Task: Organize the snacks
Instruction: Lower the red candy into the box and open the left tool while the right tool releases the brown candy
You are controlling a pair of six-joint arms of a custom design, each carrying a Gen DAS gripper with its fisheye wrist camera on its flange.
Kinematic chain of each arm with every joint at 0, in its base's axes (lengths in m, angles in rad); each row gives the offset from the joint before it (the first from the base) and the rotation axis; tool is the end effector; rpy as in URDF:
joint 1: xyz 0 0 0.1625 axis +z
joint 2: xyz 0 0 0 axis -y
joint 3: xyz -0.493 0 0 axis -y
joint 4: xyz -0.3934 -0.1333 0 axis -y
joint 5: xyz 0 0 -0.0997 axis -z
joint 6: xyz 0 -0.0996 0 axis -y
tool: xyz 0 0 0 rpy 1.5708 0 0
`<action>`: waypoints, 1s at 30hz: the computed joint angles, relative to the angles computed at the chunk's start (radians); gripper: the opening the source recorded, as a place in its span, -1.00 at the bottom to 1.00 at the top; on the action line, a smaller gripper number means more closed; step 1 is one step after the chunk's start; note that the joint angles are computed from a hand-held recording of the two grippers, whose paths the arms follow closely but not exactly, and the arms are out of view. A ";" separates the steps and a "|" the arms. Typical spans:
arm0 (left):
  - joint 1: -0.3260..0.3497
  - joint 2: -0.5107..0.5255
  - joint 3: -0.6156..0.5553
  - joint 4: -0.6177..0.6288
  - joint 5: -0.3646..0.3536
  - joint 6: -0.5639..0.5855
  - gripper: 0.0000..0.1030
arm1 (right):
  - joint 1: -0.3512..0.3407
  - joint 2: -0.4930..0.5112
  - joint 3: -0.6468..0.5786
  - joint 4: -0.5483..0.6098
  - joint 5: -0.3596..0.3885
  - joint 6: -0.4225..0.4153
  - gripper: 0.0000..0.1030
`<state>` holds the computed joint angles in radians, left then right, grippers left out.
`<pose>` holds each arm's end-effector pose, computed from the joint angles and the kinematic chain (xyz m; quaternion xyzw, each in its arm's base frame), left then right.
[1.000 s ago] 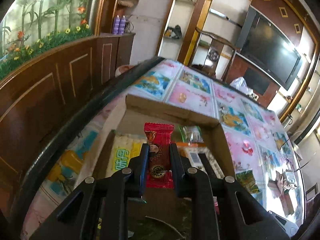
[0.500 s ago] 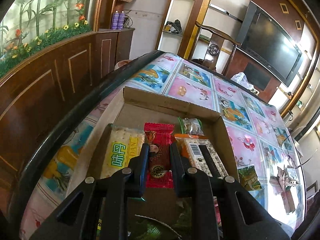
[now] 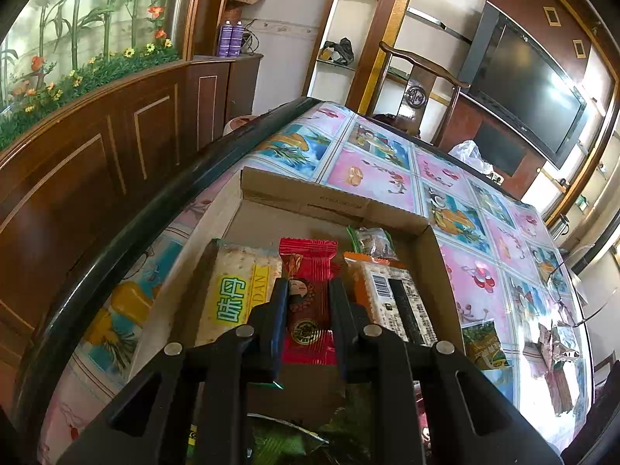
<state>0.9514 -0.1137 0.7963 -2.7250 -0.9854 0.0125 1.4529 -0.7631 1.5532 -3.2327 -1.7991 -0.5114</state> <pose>-0.3817 -0.8597 -0.0584 0.2252 0.9058 -0.2973 0.2009 0.0192 -0.7792 0.2377 0.1289 -0.8926 0.3669 0.2280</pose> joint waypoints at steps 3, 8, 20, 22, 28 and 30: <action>0.000 0.000 0.000 0.000 0.000 -0.001 -0.62 | -0.001 0.001 -0.002 0.000 0.001 -0.002 -0.37; 0.000 0.000 0.001 -0.002 0.001 0.000 -0.62 | 0.000 0.000 0.002 -0.005 -0.001 -0.002 -0.37; 0.002 -0.002 0.005 -0.013 0.004 0.001 -0.62 | -0.001 -0.002 0.005 -0.007 0.007 -0.004 -0.34; 0.002 -0.004 0.010 -0.022 0.006 0.003 -0.62 | -0.001 -0.003 0.007 -0.009 0.009 -0.003 -0.33; 0.002 -0.006 0.015 -0.025 0.010 -0.002 -0.56 | -0.003 -0.007 0.011 -0.015 0.015 0.005 -0.33; 0.001 -0.008 0.020 -0.033 0.013 -0.003 -0.45 | -0.003 -0.010 0.014 -0.017 0.019 0.006 -0.33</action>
